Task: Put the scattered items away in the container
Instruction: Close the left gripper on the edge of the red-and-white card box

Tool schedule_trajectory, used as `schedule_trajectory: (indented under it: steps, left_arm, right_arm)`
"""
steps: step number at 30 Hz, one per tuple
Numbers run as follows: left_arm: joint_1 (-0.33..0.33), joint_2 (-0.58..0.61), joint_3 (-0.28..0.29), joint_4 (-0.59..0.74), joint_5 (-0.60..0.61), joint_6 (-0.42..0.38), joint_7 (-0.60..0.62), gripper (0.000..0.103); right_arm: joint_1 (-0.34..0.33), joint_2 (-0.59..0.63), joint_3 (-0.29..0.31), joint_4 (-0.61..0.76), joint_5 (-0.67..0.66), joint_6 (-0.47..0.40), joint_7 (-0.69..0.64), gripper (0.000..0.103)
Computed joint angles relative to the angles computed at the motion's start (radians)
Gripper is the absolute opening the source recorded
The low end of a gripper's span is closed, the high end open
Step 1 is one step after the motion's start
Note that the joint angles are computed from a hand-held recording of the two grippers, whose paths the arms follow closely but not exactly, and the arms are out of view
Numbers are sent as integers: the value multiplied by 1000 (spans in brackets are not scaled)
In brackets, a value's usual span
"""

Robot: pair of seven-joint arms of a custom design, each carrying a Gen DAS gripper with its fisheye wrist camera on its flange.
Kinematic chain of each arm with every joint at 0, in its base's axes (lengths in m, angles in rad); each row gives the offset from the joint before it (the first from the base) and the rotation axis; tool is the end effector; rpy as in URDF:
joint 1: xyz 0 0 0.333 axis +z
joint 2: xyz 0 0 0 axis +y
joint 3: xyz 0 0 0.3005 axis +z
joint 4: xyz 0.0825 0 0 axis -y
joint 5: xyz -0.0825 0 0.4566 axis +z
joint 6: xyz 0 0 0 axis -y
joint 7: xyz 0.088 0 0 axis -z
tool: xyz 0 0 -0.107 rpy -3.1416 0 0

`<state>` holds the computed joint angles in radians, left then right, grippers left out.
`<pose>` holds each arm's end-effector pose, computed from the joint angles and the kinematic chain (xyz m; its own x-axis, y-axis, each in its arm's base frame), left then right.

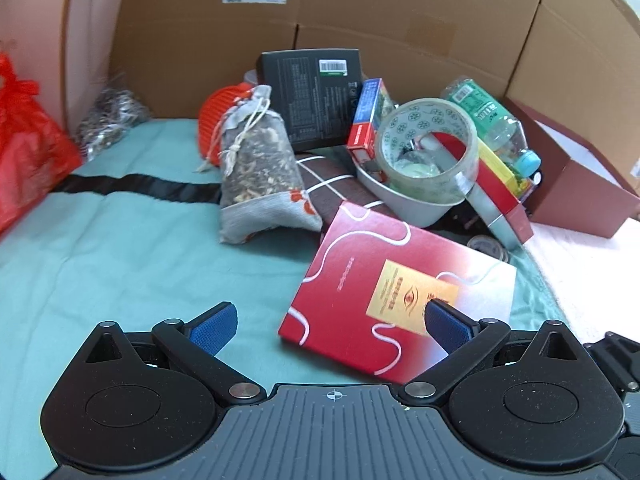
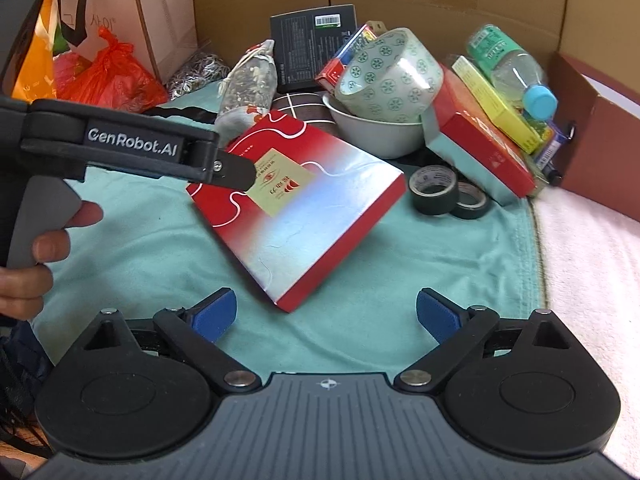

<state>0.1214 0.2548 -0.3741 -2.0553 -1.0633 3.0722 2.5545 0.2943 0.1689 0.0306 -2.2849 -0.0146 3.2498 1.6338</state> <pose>0.6559 -0.0908 0.3139 -0.2253 -0.9556 0.1898 -0.7021 0.0242 -0.7117 0.5904 0.2003 0.3030 0.2873 -0.9570 -0.0409 -0.6789 -0.1733 -0.7135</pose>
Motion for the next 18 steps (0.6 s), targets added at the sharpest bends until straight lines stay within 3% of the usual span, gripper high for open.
schedule_trajectory:
  steps: [2,9,13,18]
  left_arm:
    - [14,12,-3,20,-9,-35,23,102]
    - [12,54,25,77,36,-96,35,102]
    - [20,72,33,110,63,-187,53,97]
    - [22,93,43,142,68,-286,77,94]
  right_arm:
    - [-80,11,83,9,5,7,-16,93]
    - [-257,53,269,43,-14,20,-51,85]
    - [-203,69,215,66,-13,13,-48,82]
    - [-186,70,189,70,-12,16,-57,80]
